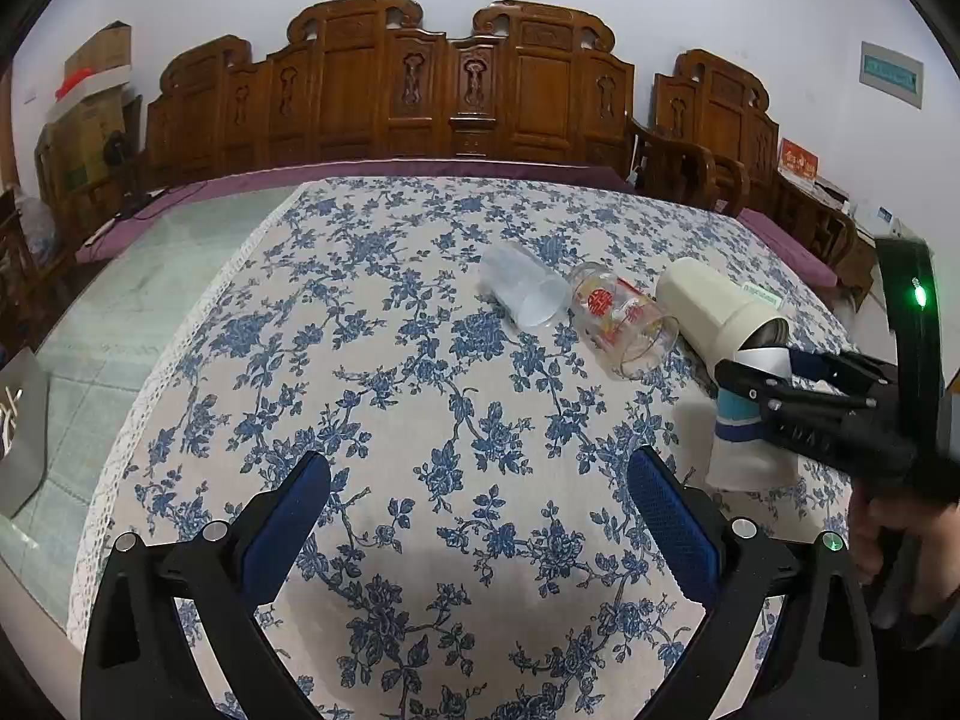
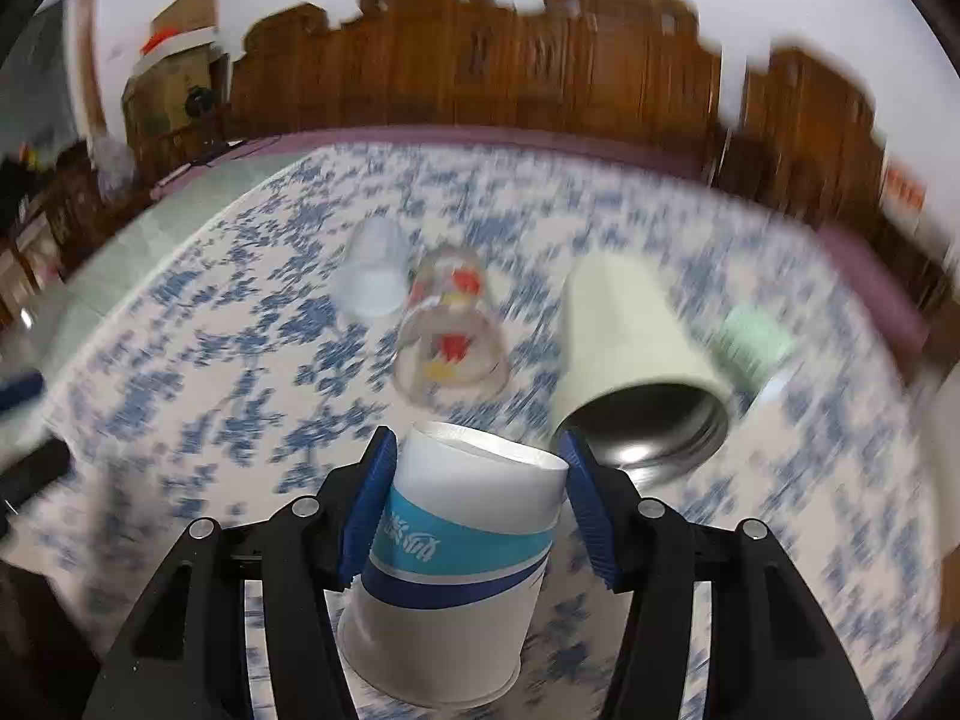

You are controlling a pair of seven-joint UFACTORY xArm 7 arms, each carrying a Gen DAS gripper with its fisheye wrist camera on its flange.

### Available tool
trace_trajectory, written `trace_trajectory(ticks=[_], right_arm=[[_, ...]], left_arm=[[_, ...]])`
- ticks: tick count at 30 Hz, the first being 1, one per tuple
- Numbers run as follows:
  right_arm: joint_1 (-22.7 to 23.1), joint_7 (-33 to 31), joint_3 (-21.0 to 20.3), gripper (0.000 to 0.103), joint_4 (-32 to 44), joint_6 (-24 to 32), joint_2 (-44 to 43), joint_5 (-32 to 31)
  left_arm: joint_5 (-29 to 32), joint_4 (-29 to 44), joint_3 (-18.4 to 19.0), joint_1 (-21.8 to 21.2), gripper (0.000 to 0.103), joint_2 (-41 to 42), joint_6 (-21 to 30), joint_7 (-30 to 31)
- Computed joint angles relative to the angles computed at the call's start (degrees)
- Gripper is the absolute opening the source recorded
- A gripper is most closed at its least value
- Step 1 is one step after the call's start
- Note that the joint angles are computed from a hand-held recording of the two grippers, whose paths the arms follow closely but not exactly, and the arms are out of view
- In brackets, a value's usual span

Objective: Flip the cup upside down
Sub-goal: 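Rotate the held cup rim-down and lower it onto the cloth with the right tool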

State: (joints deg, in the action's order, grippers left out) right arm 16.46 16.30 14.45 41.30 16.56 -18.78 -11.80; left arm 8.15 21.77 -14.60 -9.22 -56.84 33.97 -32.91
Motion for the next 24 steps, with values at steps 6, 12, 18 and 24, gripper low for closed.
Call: trace_trajectory(ticks=[6, 12, 18, 24], right_arm=[[-14.86, 14.63, 13.04, 0.059, -4.23, -7.32, -3.53, -20.64], [-12.26, 14.75, 11.52, 0.059, -7.83, -8.62, -7.75, -19.59], [-3.21, 9.78, 4.53, 0.069, -10.34, -6.66, -9.53, -9.27], [2.69, 5.05, -0.68, 0.073, -12.40, -5.71, -11.58, -0.34]], left_arm=[[0.17, -0.05, -0.19, -0.03, 0.096, -0.02, 0.03, -0.13], [0.18, -0.05, -0.20, -0.12, 0.096, -0.04, -0.02, -0.28], [0.41, 0.12, -0.73, -0.29, 0.096, 0.06, 0.34, -0.51], [0.55, 0.03, -1.04, -0.55, 0.096, 0.12, 0.01, -0.85]])
